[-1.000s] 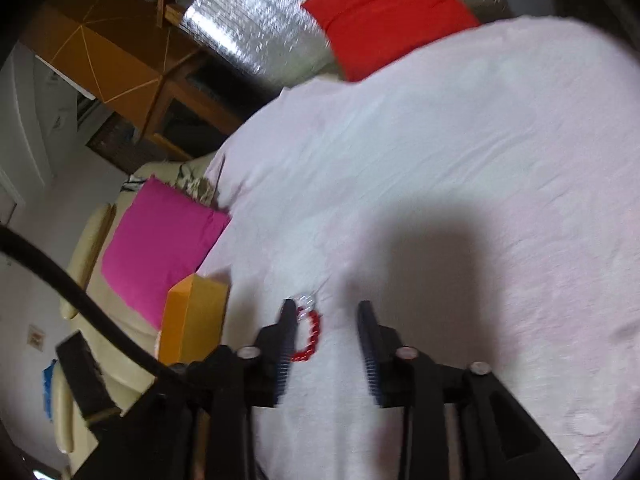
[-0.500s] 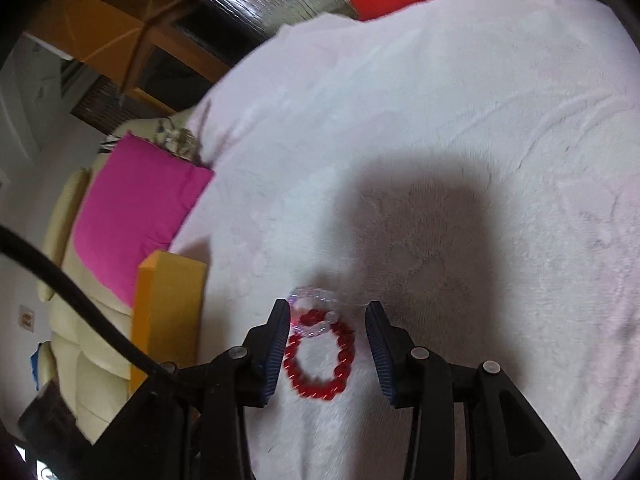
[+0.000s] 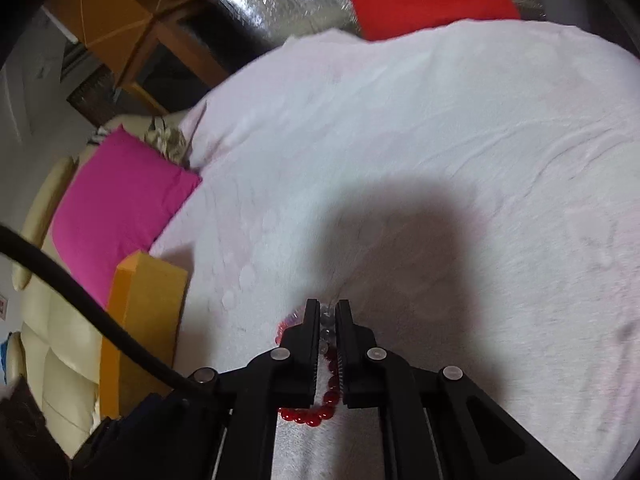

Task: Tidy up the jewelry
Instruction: 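Move both open tools over the red and pink-clear bracelets on the bed, then grasp the red bead bracelet with the left tool while the right tool grasps the pink-clear bracelet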

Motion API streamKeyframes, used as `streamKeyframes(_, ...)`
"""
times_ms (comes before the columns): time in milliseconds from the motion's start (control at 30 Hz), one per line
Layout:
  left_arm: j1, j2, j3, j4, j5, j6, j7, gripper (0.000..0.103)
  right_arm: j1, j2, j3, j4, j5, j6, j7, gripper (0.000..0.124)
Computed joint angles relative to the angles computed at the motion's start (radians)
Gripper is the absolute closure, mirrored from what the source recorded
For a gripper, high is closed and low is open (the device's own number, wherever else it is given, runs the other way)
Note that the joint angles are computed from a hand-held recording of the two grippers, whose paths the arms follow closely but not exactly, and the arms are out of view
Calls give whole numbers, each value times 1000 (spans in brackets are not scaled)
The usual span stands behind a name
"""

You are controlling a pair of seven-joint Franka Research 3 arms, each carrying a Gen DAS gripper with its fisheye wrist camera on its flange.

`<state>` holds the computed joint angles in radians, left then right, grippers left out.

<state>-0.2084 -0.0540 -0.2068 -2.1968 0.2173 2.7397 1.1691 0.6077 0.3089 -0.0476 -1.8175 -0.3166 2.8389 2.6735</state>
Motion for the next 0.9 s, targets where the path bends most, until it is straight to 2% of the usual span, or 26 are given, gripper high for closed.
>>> streamKeyframes(100,-8,10,-4,7,-15,11,35,21,16,-62,-38,-66,-66,15,74,115)
streamKeyframes(233,-17,35,-14,30,11,12,31,21,-36,-142,-13,-158,-95,-5,111,115)
streamKeyframes(433,-35,107,-23,103,73,0,-19,21,-137,-258,62,-297,-65,-18,61,115)
streamKeyframes(600,-53,152,-25,155,104,-40,-73,21,-204,-361,115,-399,-16,-53,1,115)
streamKeyframes(733,-66,150,-25,160,145,-42,-110,21,-255,-475,139,-497,47,-106,-67,115)
streamKeyframes(833,-69,150,-24,162,166,-46,-121,21,-301,-539,166,-545,65,-154,-70,112)
streamKeyframes(900,-66,149,-25,161,160,-47,-109,21,-310,-583,157,-590,144,-158,-106,112)
